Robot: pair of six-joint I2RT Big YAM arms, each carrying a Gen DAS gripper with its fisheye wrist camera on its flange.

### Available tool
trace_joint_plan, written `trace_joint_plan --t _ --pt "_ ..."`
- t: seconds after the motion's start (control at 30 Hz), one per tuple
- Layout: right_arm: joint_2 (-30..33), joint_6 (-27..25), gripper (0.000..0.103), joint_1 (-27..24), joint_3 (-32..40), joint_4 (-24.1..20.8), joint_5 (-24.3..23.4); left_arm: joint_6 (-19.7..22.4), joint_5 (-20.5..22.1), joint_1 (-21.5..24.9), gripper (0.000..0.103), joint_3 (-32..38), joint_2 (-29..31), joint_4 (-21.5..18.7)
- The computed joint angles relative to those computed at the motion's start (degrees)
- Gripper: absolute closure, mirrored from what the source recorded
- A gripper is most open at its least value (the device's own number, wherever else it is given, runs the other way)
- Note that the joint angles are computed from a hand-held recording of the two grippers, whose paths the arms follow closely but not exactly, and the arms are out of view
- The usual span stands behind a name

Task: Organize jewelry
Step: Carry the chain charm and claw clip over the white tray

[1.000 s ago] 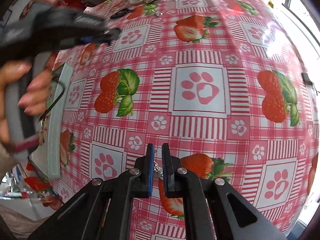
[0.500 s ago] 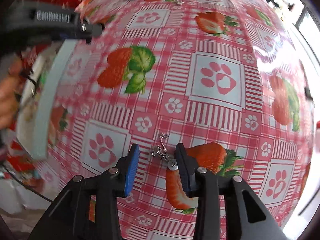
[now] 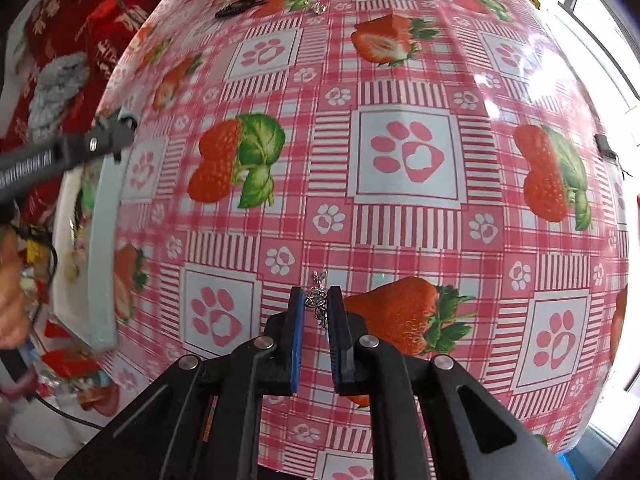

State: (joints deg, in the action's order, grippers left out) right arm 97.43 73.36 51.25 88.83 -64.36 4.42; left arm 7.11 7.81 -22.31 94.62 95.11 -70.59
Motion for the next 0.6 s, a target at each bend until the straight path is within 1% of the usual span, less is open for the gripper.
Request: trace_joint_plan --t 0.1,0.23,0.5,0.6 --pt "-0.68 -1.14 0.091 -0.32 0.52 -1.05 0.16 -0.09 0.32 0.88 0.08 -0.63 -1.02 -0.44" --pt "0.13 -2.52 0.091 -0.27 3.74 -2.89 0.35 -0.14 0.3 2.14 0.08 -1.5 -2.36 -0.94" --pt "5.06 -7.27 0.091 -0.44 14.5 -6.0 0.74 -0.34 -0.14 5.93 0.08 -3.04 -4.75 -2.24" --pt "7.94 -9.73 0.091 -0.59 19.89 -7.1 0.52 -0.39 -0.21 7.62 0.08 -3.46 -5.48 -2.54"
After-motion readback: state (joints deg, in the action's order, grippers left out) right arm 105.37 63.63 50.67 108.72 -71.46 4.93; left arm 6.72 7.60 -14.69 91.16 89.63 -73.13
